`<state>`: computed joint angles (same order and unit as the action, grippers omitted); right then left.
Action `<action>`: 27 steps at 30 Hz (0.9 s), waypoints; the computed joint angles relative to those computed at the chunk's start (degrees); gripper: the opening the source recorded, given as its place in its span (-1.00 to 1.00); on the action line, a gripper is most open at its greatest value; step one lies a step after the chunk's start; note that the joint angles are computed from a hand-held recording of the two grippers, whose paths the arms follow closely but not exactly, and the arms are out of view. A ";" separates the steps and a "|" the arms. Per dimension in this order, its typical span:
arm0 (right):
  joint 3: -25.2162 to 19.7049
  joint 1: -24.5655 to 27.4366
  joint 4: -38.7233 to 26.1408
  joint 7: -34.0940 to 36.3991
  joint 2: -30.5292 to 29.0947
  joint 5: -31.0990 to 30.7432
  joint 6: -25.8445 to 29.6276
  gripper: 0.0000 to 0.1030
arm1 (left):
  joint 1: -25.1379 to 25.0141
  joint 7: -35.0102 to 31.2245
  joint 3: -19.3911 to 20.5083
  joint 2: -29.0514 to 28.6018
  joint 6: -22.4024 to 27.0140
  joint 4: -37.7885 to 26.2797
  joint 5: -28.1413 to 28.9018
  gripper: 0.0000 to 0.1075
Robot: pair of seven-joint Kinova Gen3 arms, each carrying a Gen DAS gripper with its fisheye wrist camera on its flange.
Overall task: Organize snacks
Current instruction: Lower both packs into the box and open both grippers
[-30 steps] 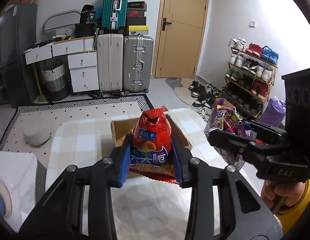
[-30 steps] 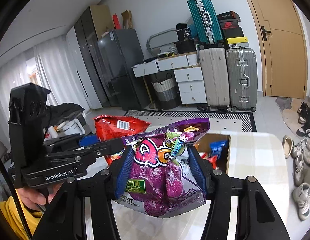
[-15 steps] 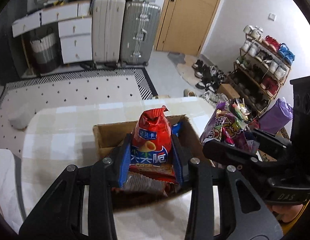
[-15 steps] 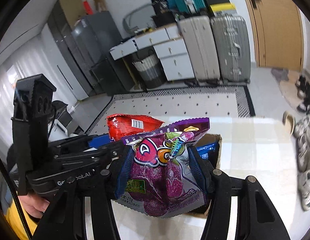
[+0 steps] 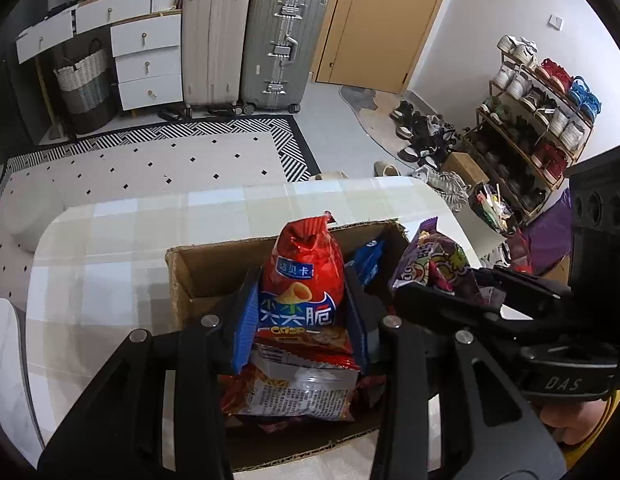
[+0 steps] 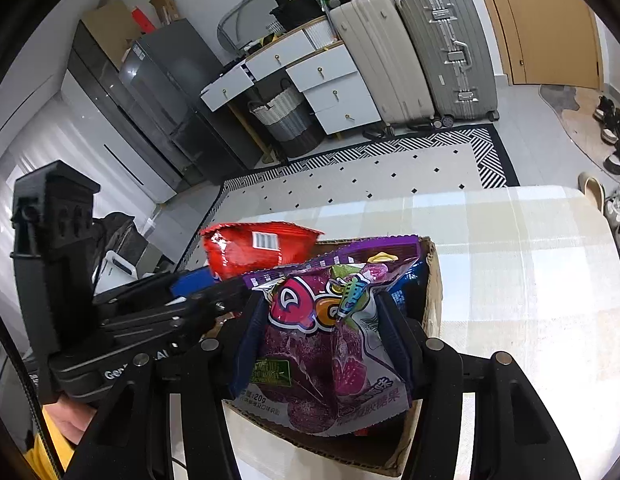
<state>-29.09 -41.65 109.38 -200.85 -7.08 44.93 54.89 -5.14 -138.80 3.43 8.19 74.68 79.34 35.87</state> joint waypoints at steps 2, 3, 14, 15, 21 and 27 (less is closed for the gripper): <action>0.01 -0.06 0.05 0.02 0.06 -0.07 0.06 0.09 | 0.11 0.00 -0.04 0.01 -0.10 0.11 -0.35 -0.35; 0.22 -0.03 -0.01 0.41 0.14 -0.21 -0.07 0.09 | 0.17 0.42 -0.05 0.16 -0.11 -0.06 -0.48 -0.34; 1.25 -2.05 -1.25 -0.43 2.13 1.27 1.63 0.09 | -0.51 -0.44 -0.10 0.92 3.88 -2.36 -2.85 -0.13; 1.28 -2.22 -1.28 -0.68 2.15 1.34 2.03 0.09 | -0.46 -0.20 -0.08 1.18 4.24 -2.77 -3.17 -0.05; 1.22 -3.44 -1.64 -1.80 2.36 1.76 3.54 0.09 | -1.10 -0.19 -0.41 0.72 4.20 -3.02 -3.00 0.05; 1.29 -4.25 -2.17 -1.62 2.49 1.43 4.70 0.09 | -3.05 -1.76 -1.71 -1.38 3.35 -1.63 -1.03 0.12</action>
<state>-27.80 -45.90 107.21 -202.47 -4.59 46.36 59.59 -8.19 -140.56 1.72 6.81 78.03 77.72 34.83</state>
